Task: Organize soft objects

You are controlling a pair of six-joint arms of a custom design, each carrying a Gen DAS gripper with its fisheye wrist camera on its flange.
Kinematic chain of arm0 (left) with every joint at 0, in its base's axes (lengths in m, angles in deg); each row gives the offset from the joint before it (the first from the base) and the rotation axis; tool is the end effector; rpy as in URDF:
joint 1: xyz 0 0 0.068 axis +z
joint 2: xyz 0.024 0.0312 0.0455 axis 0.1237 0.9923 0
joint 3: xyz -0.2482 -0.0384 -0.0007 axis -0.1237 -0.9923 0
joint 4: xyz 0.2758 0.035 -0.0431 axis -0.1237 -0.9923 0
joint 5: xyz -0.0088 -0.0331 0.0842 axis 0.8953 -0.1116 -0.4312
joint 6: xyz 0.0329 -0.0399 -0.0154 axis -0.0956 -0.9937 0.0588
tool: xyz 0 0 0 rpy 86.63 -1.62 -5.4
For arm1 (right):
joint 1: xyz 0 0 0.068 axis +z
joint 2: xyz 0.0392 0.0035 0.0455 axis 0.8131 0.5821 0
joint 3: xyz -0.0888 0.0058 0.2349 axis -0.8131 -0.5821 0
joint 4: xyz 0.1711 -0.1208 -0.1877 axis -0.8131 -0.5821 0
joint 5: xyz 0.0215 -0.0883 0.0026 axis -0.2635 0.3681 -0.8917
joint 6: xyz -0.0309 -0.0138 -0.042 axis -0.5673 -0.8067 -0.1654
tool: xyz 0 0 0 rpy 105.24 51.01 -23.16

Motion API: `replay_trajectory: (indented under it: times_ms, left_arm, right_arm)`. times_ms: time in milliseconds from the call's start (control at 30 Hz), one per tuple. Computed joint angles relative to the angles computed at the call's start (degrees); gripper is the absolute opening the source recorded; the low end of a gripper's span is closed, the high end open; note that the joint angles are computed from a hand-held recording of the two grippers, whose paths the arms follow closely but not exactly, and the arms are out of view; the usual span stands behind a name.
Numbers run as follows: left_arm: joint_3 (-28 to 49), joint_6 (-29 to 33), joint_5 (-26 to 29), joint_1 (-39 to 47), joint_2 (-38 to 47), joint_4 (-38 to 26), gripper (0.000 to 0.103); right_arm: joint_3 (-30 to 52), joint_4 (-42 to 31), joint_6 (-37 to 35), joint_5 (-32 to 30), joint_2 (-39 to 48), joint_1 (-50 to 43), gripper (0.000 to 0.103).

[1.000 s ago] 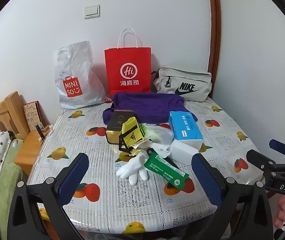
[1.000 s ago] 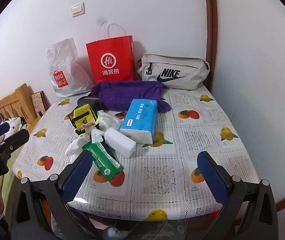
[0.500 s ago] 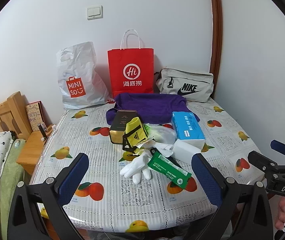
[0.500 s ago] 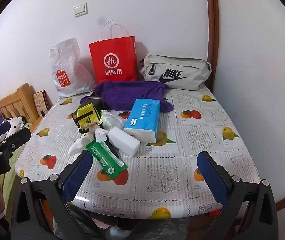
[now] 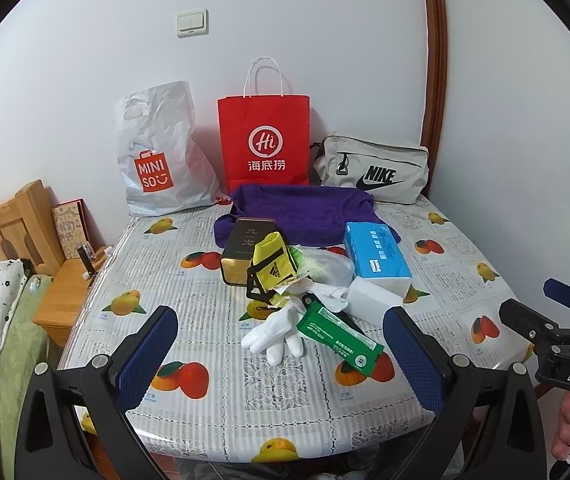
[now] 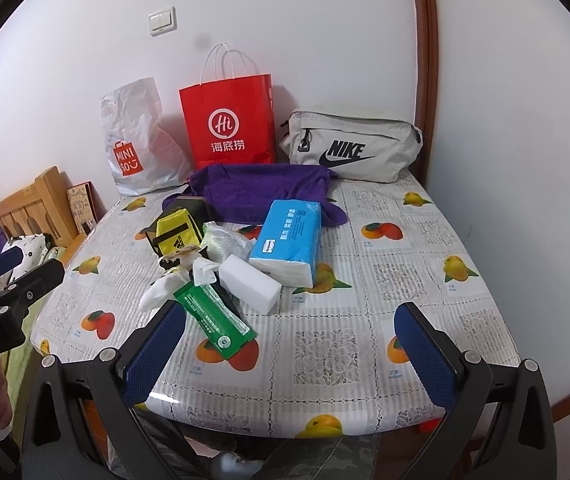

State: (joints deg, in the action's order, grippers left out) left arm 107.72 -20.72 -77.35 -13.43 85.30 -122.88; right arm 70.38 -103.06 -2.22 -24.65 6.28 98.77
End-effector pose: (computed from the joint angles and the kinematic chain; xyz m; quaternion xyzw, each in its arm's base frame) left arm 0.3288 -0.1290 0.3529 0.2419 0.8555 -0.1241 0.4407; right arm 0.2214 0.1820 0.3582 0.2090 0.8860 -0.0673 0.4084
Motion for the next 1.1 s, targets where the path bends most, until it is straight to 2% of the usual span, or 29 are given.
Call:
replay_trajectory:
  times_ms: [1100]
  left_arm:
    - [0.98, 0.52, -0.45, 0.72, -0.28, -0.88, 0.103]
  right_arm:
    - [1.32, 0.22, -0.33, 0.66, 0.54, 0.94, 0.103]
